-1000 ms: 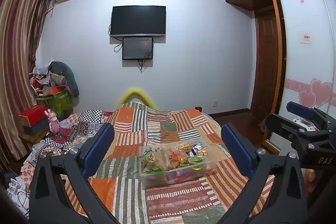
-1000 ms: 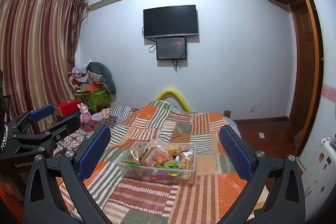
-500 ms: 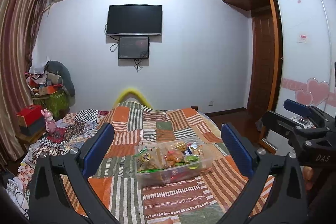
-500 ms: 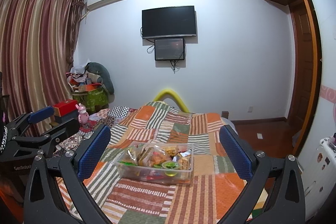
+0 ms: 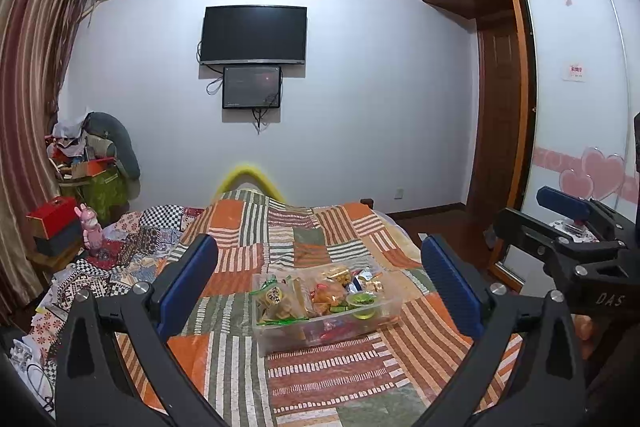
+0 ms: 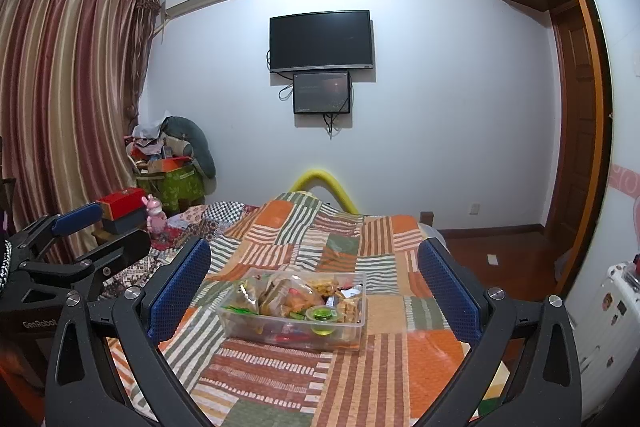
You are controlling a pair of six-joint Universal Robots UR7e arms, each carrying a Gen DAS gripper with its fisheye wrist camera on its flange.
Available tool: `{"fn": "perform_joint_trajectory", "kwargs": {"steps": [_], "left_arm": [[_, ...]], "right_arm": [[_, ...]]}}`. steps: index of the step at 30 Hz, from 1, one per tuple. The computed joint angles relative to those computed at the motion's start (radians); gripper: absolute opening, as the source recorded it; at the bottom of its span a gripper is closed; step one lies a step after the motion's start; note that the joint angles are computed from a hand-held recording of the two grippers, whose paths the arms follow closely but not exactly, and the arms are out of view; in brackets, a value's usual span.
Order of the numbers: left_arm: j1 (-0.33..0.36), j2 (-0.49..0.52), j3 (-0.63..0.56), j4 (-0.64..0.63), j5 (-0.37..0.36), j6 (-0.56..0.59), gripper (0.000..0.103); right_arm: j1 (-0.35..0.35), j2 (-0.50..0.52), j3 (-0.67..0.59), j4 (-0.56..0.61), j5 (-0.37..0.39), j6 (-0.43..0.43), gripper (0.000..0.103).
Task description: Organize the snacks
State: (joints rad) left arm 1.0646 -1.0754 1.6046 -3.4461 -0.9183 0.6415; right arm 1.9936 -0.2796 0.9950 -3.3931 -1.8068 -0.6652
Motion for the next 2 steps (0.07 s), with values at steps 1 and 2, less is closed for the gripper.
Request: {"fn": "perform_joint_trajectory", "kwargs": {"steps": [1,2], "left_arm": [[0.001,-0.001,0.000,0.007,-0.001,-0.005,0.103],[0.002,-0.002,0.000,0.015,-0.002,-0.011,0.103]], "right_arm": [[0.000,0.001,0.000,0.000,-0.001,-0.001,0.103],[0.000,0.001,0.000,0.000,-0.001,0.000,0.103]]}}
